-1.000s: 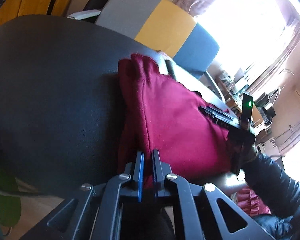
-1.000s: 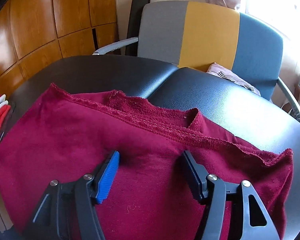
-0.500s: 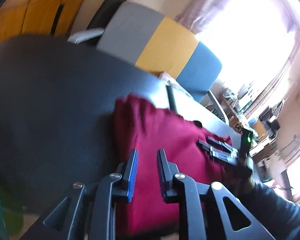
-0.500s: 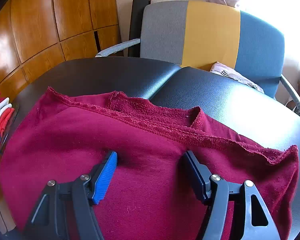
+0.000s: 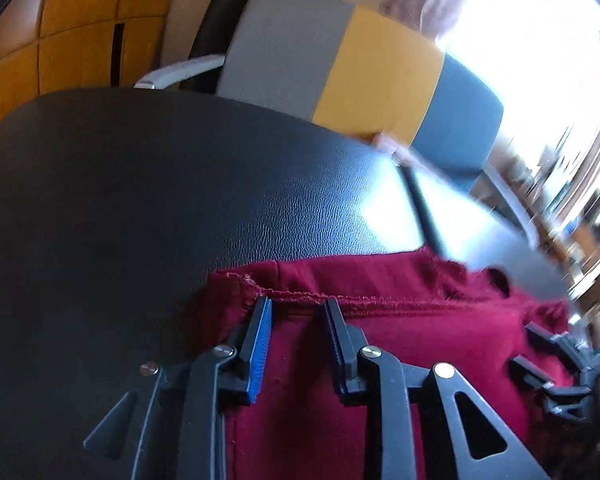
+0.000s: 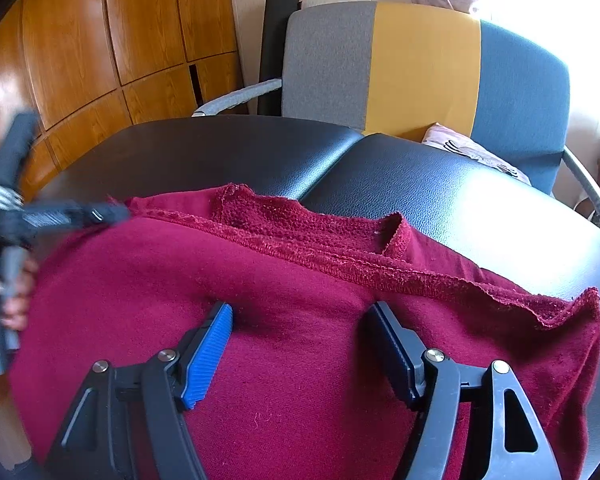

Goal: Fold clothes

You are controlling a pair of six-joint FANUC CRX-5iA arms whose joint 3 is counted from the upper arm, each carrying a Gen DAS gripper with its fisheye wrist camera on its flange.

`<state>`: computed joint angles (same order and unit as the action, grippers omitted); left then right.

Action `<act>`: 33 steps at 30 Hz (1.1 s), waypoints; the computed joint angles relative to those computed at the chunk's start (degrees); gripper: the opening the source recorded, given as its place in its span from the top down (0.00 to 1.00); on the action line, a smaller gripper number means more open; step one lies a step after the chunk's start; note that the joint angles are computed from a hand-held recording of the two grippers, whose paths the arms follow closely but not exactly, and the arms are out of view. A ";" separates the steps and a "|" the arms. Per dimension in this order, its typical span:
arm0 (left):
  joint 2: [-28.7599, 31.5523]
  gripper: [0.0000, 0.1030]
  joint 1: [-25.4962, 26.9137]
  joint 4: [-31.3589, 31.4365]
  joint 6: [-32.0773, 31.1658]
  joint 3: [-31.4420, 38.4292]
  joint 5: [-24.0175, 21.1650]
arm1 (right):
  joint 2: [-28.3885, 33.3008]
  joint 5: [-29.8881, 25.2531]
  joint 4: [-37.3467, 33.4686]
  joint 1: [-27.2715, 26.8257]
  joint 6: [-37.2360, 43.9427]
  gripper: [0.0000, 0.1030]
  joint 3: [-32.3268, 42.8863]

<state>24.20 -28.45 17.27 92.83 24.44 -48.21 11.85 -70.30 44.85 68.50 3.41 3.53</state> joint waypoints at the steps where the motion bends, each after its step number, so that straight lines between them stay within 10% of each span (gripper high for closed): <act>1: 0.26 0.75 0.11 0.43 -0.41 0.10 0.14 | 0.12 0.05 0.02 -0.09 0.11 0.28 0.07; 13: 5.72 0.75 -1.23 -4.87 -1.29 9.89 -4.52 | -0.48 1.27 -0.18 -0.69 -2.67 0.24 0.50; 18: 6.17 0.75 -1.33 -5.88 -0.90 10.96 -5.21 | -8.96 2.78 3.95 5.20 -14.47 0.26 -7.73; 28: 9.43 0.73 -4.56 -15.79 3.13 21.87 -14.41 | -22.29 -18.57 2.17 27.06 -40.73 0.43 -18.74; 33: 6.16 0.69 -5.15 -14.11 5.01 19.44 -12.13 | -24.62 -12.27 4.09 26.15 -44.59 0.50 -23.68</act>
